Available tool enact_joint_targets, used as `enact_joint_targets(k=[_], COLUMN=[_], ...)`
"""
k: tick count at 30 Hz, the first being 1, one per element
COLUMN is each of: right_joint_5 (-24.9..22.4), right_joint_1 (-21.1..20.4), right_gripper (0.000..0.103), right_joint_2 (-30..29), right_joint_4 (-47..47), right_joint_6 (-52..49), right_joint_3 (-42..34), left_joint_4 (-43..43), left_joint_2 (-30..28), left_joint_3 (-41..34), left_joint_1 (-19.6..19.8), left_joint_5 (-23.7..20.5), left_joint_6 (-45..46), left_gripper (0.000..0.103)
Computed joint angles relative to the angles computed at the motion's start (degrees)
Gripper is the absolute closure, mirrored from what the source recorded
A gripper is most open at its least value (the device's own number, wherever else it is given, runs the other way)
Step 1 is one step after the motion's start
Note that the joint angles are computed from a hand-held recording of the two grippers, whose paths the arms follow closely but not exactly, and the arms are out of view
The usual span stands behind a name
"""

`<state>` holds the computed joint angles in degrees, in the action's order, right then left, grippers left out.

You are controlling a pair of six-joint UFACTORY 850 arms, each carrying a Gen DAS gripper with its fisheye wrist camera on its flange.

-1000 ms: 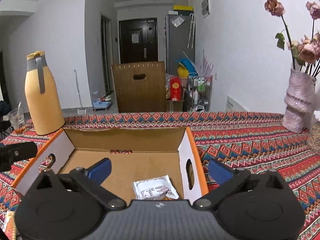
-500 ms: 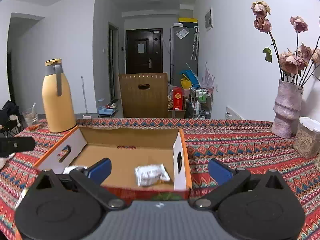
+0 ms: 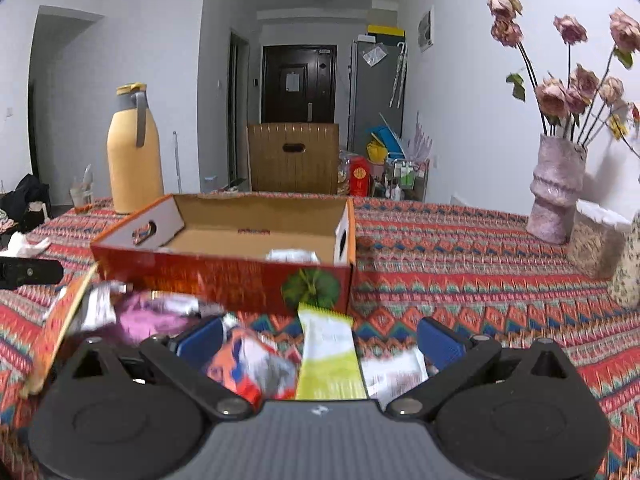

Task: Organize snacks
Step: 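Grasp the lime-green bar with the right gripper while the left approaches the orange bag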

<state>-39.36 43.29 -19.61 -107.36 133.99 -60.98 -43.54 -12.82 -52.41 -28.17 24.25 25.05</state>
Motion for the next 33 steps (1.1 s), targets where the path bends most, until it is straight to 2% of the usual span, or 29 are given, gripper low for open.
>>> enact_joint_targets(k=[9,14,18,19,22,24,28,30,33], right_joint_5=[0.88,3.23,7.22,8.22,10.7,11.43,11.56,11.43,11.46], right_joint_1=[1.12,0.77,-0.88,-1.2,-1.93,-2.04,-1.59,-1.2,-0.45], right_gripper=[0.001,0.016,0.019,0.023,0.028,0.031,0.031,0.037,0.056], right_joint_2=[1.84,1.52,0.69,0.39,0.15,0.17,0.53,0.58,0.9], right_joint_4=[1.44,2.36,2.38,2.78,1.0,0.44,-0.88,-1.33,-2.39], right_joint_6=[0.03,-1.7,-2.68,-3.41,-1.78,-1.14,0.82,1.46,2.4], right_joint_3=[6.25,7.15,6.17,5.77,5.42,5.38,6.02,6.16,6.47], left_joint_4=[0.32,0.37,0.11,0.01,-0.17,-0.39,-0.17,0.18,0.77], left_joint_2=[1.32,1.35,1.57,1.64,1.98,2.02,2.07,2.25,2.58], left_joint_3=[3.45,3.66,3.97,4.06,4.58,4.71,4.87,5.1,5.51], left_joint_1=[-0.84,-1.24,-1.56,-1.63,-1.66,-1.59,-1.53,-1.54,-1.5], left_joint_5=[0.76,0.75,0.92,1.02,1.24,1.17,0.97,0.96,0.96], left_joint_6=[-1.59,-1.66,-1.46,-1.45,-1.6,-1.64,-2.1,-2.53,-3.22], left_gripper=[0.0,0.0,0.0,0.0,0.0,0.0,0.0,0.0,0.0])
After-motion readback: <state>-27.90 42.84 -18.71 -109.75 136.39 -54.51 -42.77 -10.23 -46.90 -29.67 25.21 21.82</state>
